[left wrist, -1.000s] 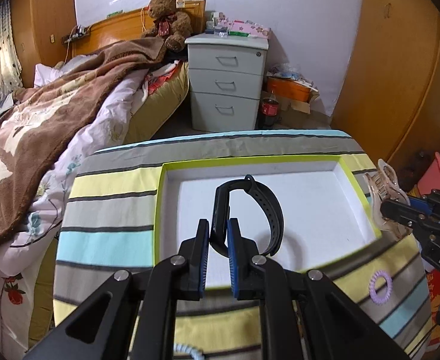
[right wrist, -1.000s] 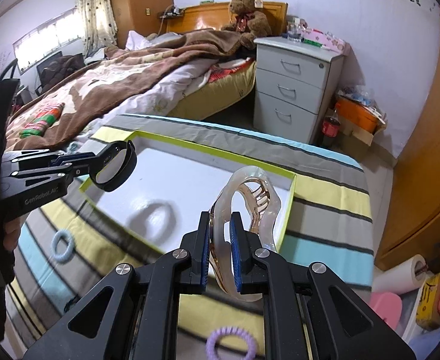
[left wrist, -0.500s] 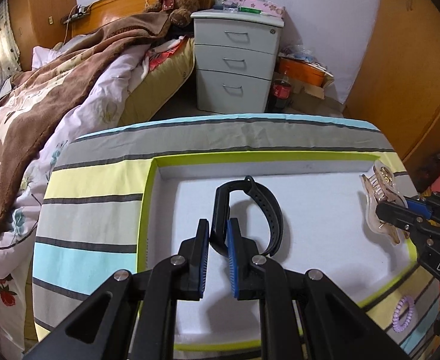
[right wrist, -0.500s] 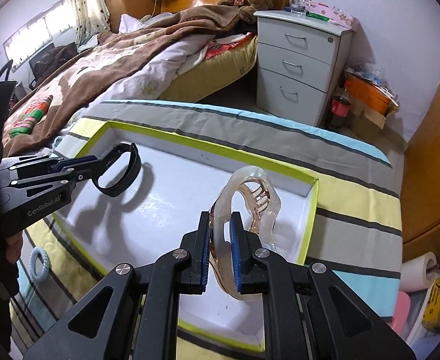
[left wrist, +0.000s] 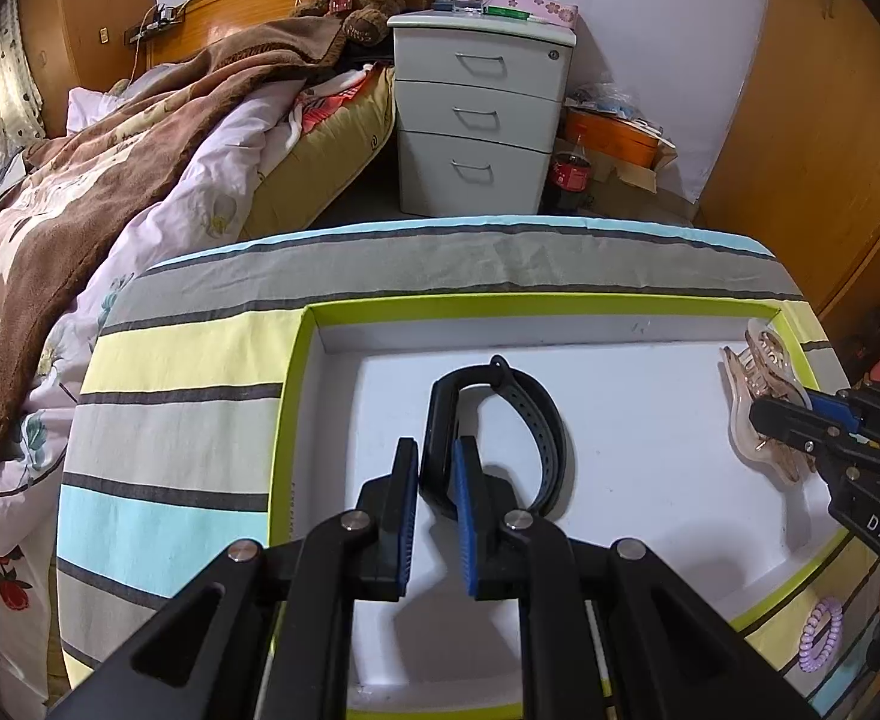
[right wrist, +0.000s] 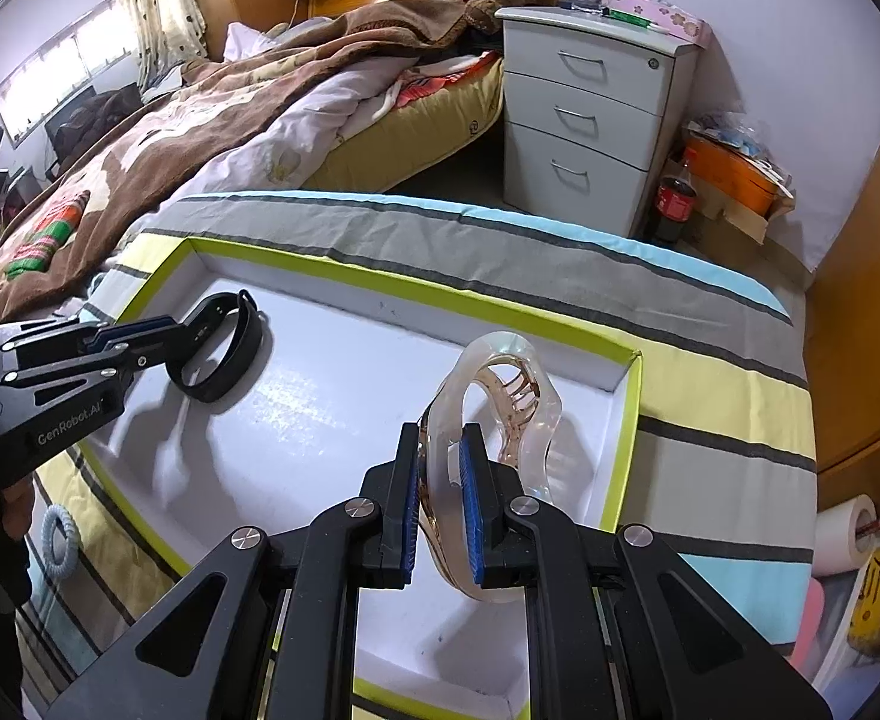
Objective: Organize jewelry
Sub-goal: 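Carry the band with the left tool and clip with the right tool into the green box, then open the left tool on the band while the right tool releases the clip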
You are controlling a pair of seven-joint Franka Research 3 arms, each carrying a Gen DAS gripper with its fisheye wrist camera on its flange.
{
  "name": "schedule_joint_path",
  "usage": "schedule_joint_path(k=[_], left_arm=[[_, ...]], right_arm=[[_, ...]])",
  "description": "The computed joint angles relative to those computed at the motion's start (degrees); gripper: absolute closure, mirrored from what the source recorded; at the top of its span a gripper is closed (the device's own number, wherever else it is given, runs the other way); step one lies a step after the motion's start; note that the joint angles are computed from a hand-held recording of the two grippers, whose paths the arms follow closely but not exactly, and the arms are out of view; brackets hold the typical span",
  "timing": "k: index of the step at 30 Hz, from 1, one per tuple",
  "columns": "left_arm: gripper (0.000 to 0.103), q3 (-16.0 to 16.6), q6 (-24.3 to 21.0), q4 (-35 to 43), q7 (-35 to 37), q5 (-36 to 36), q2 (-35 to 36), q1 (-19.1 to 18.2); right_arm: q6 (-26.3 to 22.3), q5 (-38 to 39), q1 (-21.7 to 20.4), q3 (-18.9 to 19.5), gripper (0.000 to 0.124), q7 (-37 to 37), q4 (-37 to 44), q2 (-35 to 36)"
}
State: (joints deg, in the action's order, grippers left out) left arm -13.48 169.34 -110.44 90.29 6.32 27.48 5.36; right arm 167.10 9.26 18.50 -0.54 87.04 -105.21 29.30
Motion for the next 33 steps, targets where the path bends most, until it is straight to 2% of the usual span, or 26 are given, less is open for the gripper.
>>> schedule_joint_path(k=[7, 11, 14, 16, 17, 18, 23, 31, 33], left_arm=[[0.088, -0.2, -0.9, 0.9, -0.1, -0.6, 0.6, 0.3], [0.073, -0.4, -0.8, 0.9, 0.0, -0.9, 0.6, 0.5], [0.072, -1.1, -0.4, 0.6, 0.4, -1.6, 0.4, 1.2], [0.064, -2.1, 0.2, 0.2, 1.2, -2.3, 0.2, 2.1], [0.057, -2.5, 0.3, 0.0, 1.4, -2.7, 0.0, 2.4], [0.053, -2.7, 0.5, -0.3, 1.6, -3.0, -0.2, 2.7], [0.049, -3.3, 1.7, -2.3, 2.0, -4.0, -2.0, 3.2], [0.040, -7.9, 6.4, -9.6, 5.1, -7.9, -7.6, 7.7], [0.039, -9.1, 8.3, -12.3, 5.7, -8.9, -9.6, 9.0]], right_arm=[[-0.5, -0.9, 1.0, -1.0, 0.109, 1.3, 0.5, 0.4], [0.8, -1.9, 1.6, -1.7, 0.106, 2.3, 0.1, 0.3], [1.3, -1.8, 1.5, -1.5, 0.103, 2.4, -0.2, 0.1], [1.5, -1.8, 1.6, -1.5, 0.099, 2.6, -0.5, -0.2], [1.7, -2.0, 1.9, -1.9, 0.097, 3.0, -0.6, -0.3], [1.7, -2.2, 2.2, -2.1, 0.091, 3.3, -0.6, -0.4], [3.6, -2.0, 2.5, -2.3, 0.088, 4.2, -2.7, -2.1], [8.8, -1.6, 3.4, -2.3, 0.088, 5.1, -9.4, -7.1], [10.1, -2.1, 4.8, -3.5, 0.088, 5.8, -11.6, -8.7]])
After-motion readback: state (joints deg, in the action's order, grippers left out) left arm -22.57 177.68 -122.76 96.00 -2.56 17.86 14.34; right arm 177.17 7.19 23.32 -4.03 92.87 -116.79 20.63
